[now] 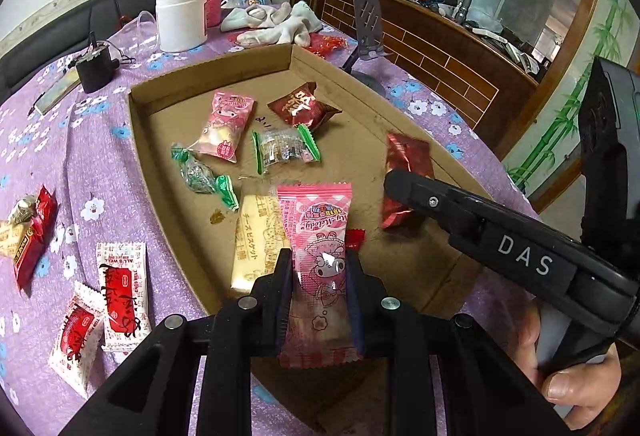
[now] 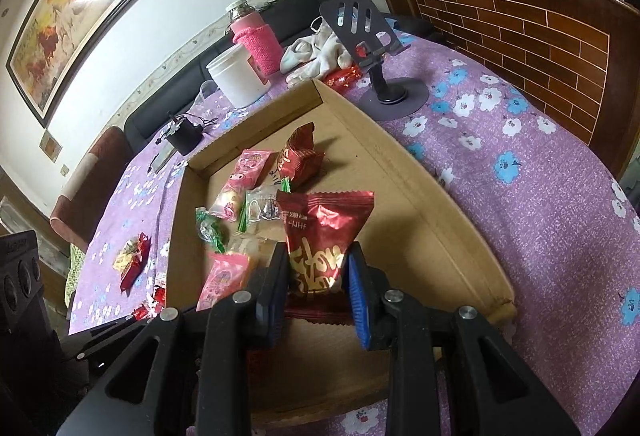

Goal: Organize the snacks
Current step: 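Carry the pink packet and red foil candy over the tray and release both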

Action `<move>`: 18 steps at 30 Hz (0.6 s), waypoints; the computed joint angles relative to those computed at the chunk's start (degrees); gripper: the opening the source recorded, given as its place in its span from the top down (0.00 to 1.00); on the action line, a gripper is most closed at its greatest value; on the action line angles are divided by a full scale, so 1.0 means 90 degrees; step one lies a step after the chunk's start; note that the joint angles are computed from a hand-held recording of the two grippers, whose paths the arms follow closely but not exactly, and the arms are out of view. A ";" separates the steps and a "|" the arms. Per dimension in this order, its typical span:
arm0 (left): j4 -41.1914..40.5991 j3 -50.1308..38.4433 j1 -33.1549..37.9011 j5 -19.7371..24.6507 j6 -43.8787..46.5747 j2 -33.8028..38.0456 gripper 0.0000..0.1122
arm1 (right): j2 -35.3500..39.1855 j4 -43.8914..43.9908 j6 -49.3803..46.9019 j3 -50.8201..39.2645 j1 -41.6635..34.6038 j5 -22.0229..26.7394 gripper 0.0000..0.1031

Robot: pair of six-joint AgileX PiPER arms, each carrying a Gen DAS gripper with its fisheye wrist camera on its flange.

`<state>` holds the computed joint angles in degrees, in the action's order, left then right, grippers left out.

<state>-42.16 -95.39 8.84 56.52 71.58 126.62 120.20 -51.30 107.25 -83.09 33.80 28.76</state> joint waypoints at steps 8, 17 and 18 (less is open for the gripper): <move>0.0041 -0.0241 0.0122 0.0307 -0.0161 0.0068 0.78 | -0.0078 -0.0032 0.0012 -0.0022 0.0079 0.0078 0.67; -0.0211 -0.0271 0.0447 0.0668 0.0101 -0.0108 0.77 | -0.0203 -0.0172 0.0060 -0.0192 0.0277 0.0341 0.67; -0.0226 -0.0297 0.0491 0.0726 0.0119 -0.0114 0.77 | -0.0193 -0.0137 -0.0008 -0.0252 0.0297 0.0367 0.67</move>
